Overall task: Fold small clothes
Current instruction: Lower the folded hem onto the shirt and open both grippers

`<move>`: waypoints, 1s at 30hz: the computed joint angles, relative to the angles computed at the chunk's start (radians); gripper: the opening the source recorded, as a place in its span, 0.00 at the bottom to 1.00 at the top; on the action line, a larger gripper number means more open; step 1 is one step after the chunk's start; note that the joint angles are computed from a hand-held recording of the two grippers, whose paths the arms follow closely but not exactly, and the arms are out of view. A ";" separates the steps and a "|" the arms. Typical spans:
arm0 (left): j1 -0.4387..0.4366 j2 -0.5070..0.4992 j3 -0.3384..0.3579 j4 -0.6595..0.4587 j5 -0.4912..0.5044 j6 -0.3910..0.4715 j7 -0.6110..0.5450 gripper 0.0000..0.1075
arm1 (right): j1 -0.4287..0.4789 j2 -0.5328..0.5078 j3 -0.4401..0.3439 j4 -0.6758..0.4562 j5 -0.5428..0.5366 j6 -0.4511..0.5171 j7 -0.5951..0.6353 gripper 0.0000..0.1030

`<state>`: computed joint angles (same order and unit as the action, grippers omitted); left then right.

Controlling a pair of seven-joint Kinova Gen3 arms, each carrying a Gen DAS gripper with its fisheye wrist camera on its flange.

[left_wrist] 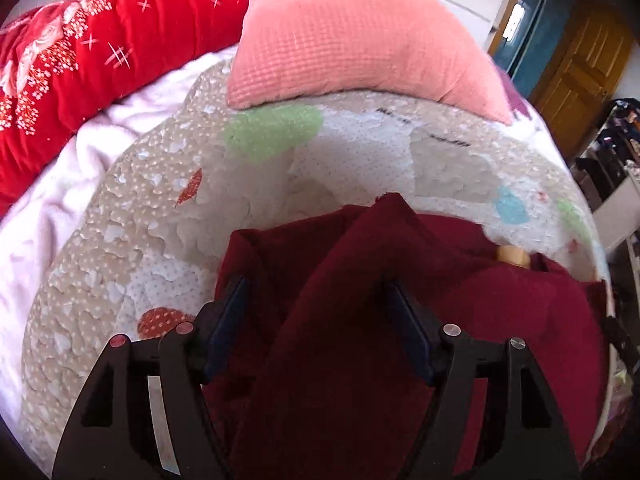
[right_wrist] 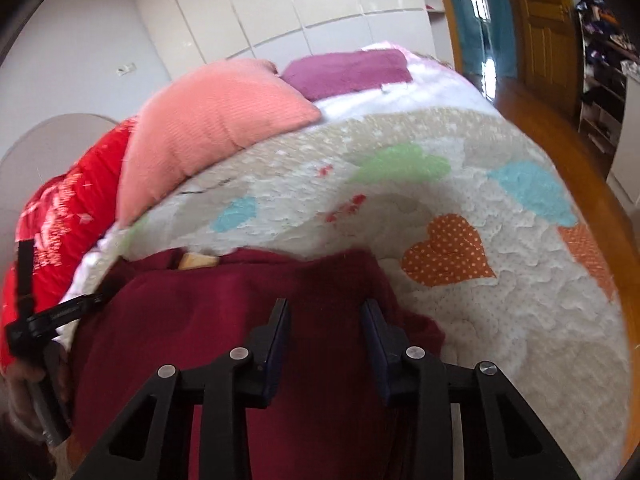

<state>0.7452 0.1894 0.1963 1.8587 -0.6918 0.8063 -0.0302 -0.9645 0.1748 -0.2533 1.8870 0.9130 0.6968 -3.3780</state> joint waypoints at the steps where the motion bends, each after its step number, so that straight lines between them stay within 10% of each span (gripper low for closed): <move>1: 0.008 -0.023 0.005 0.013 -0.003 0.001 0.005 0.66 | -0.003 -0.024 -0.024 0.005 -0.003 0.004 0.002 0.34; 9: 0.062 -0.082 0.088 0.059 -0.078 0.139 0.115 0.66 | -0.122 0.024 -0.075 -0.070 -0.053 0.221 0.027 0.44; 30: 0.120 -0.146 0.192 0.167 -0.087 0.194 0.263 0.66 | -0.197 0.046 -0.063 -0.130 -0.150 0.255 0.062 0.46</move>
